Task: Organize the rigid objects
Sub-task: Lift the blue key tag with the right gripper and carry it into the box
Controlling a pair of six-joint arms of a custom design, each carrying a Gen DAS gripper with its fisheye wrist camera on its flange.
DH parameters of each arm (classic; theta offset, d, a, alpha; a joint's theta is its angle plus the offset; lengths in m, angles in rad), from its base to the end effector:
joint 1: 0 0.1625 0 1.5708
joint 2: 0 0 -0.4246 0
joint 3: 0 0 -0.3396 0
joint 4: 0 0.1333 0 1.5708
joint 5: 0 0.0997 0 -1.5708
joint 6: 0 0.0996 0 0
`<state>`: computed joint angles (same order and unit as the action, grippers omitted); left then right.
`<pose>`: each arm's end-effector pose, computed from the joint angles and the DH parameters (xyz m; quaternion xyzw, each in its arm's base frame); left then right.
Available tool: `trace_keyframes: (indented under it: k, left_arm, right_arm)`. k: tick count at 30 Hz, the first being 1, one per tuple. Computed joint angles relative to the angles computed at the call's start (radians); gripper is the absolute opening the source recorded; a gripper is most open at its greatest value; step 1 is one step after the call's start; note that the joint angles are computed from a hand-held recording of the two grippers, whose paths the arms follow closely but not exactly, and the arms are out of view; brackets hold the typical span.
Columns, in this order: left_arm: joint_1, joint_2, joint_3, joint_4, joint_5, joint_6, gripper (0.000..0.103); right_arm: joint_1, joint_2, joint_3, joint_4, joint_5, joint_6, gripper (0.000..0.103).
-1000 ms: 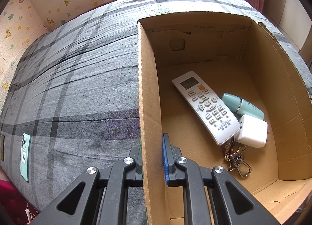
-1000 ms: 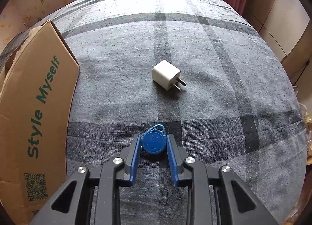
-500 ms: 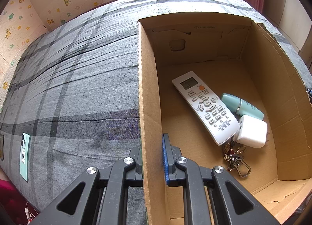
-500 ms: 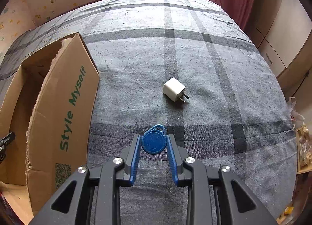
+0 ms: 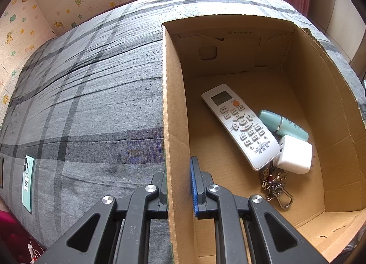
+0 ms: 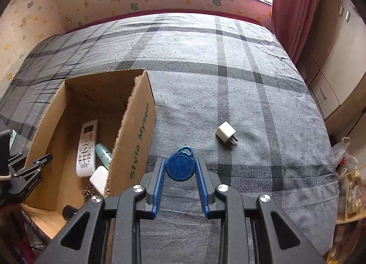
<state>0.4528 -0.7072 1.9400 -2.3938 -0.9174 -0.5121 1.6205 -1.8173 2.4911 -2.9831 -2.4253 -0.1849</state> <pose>-0.3606 -0.3910 0.0057 0.3390 0.8656 -0.0965 0.3557 0.0720 -0.2763 0.3811 -0.0492 -0.8604 0.3016 0.4077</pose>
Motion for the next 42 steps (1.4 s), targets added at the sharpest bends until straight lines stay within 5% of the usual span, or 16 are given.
trace_keyframes:
  k: [15, 42]
  left_arm:
    - [0.0, -0.001, 0.002, -0.004, -0.003, 0.001, 0.014]
    - [0.002, -0.003, 0.0, -0.004, -0.005, 0.004, 0.014]
  right_arm:
    - [0.195, 0.108, -0.035, 0.05, -0.018, 0.045, 0.028]
    - [0.163, 0.322, -0.014, 0.033, 0.094, 0.055, 0.028]
